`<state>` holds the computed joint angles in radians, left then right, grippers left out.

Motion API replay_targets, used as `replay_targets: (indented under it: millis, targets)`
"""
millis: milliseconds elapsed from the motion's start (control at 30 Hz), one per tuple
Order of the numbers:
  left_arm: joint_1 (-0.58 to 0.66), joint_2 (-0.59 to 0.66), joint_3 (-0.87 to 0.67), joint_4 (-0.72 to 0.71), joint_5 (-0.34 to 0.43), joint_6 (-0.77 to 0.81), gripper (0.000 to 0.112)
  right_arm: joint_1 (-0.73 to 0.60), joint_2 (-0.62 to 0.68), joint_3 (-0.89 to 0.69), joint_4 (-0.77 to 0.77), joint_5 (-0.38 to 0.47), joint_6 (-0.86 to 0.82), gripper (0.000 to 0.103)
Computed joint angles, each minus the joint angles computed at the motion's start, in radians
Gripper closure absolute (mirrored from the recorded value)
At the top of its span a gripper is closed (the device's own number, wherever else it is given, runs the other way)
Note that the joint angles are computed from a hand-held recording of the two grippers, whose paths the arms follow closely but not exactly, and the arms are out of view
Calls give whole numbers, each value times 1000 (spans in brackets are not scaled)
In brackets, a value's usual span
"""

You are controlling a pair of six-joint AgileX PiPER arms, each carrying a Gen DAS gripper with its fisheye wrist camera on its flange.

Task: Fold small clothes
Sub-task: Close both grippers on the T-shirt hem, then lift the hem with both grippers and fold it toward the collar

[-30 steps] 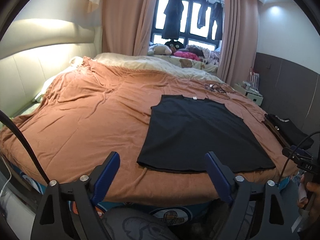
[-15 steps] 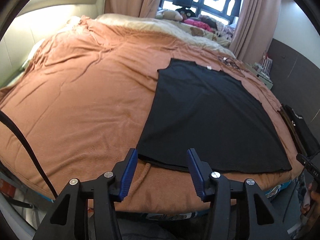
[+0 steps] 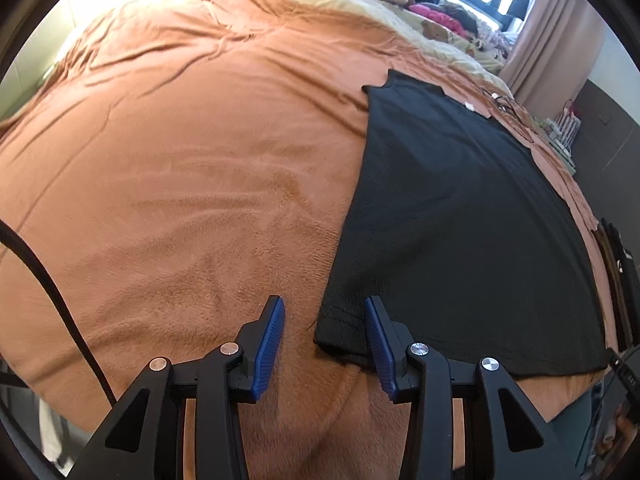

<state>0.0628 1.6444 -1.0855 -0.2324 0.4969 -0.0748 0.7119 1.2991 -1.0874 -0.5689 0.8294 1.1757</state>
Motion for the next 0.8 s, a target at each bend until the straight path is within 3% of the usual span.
replay_targets:
  millis: [167, 267, 333, 400, 500, 600, 800]
  targets:
    - [-16, 4, -1, 53, -7, -42, 69, -26, -8, 1, 19, -9, 17, 65]
    - [-31, 2, 4, 68, -6, -57, 79, -29, -32, 24, 14, -16, 48, 65]
    - [-35, 0, 9, 61, -9, -45, 96, -32, -46, 38, 29, -29, 59, 68]
    - [-37, -3, 10, 74, -12, -61, 105, -36, -70, 70, 41, -59, 68, 77]
    - [-24, -35, 29, 48, -15, -62, 106, -50, -116, 124, 61, -112, 59, 99]
    - [-32, -85, 42, 79, -18, -95, 107, -88, -168, 161, 69, -154, 36, 101]
    - [-24, -203, 75, 70, 0, -97, 107, -12, -269, 167, -25, -100, 100, 101]
